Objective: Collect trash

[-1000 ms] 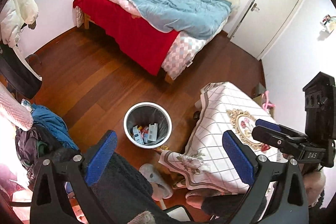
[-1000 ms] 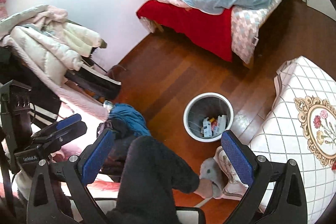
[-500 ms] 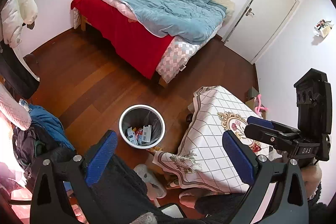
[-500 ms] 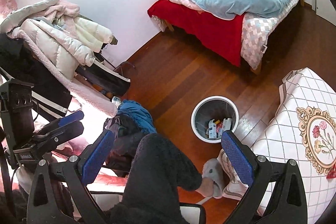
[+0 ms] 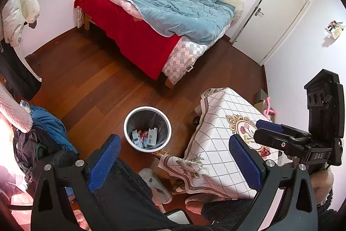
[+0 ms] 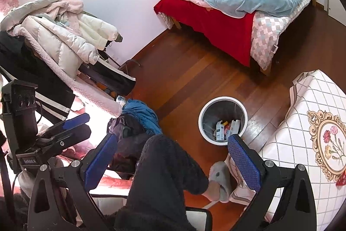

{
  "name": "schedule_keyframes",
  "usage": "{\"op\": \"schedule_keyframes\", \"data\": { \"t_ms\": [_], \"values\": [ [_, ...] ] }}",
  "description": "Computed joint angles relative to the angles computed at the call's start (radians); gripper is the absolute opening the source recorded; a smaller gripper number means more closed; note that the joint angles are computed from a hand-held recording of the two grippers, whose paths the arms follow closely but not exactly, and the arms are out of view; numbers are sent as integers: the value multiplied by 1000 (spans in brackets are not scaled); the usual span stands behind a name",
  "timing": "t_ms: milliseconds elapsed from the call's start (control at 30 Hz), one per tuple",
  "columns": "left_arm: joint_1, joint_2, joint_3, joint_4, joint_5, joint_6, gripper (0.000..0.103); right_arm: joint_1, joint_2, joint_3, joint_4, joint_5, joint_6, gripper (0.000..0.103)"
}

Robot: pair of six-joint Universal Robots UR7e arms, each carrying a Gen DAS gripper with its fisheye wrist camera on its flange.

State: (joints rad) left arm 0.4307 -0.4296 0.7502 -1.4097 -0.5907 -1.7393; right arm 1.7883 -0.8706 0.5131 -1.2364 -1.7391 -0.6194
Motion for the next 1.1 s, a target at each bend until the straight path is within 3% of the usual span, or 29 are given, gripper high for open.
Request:
{"op": "schedule_keyframes", "data": {
  "t_ms": [1100],
  "values": [
    [2,38,-43,-48,-15,58,103,-2,3,-35,13,-14,4,103]
  ]
}}
